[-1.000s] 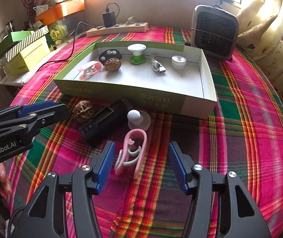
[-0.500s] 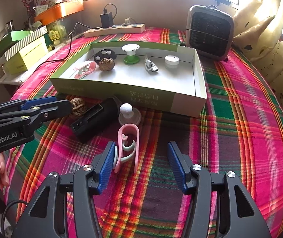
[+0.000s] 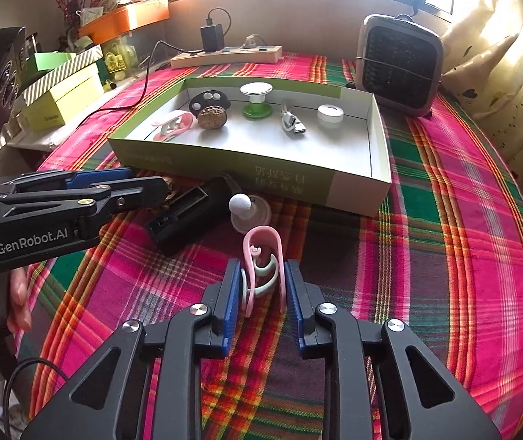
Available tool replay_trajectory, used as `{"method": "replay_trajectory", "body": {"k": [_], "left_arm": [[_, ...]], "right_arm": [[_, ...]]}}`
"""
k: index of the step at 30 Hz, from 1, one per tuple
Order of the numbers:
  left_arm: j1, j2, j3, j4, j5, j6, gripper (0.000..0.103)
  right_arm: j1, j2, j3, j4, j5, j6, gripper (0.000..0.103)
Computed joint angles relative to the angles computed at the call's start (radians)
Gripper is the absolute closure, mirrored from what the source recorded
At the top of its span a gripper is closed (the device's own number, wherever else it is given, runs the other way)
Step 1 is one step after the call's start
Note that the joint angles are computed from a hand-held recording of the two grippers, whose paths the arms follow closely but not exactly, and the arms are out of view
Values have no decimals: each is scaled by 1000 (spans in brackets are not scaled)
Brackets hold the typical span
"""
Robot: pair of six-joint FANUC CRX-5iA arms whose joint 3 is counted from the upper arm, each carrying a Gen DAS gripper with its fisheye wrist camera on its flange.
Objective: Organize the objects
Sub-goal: 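Grasp the pink-and-green hook with the right tool, then grasp the second walnut with the left tool while the right tool holds the hook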
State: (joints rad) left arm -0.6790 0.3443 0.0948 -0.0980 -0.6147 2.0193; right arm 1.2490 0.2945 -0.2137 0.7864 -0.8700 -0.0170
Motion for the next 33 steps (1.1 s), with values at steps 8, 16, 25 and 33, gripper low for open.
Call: {"method": "replay_trajectory", "body": {"k": [8, 16, 25, 33], "left_arm": [[-4, 19, 21, 6, -8, -19, 59], [-2, 15, 24, -17, -13, 29, 59], [-12, 20, 36, -33, -43, 28, 59], [-23, 28, 60, -65, -67, 60, 63]], "right_arm": [[3, -15, -19, 6, -9, -16, 78], [-4, -27, -36, 13, -2, -28, 78], [-9, -38, -53, 23, 9, -44, 78], [-9, -45, -62, 25, 19, -51, 78]]}}
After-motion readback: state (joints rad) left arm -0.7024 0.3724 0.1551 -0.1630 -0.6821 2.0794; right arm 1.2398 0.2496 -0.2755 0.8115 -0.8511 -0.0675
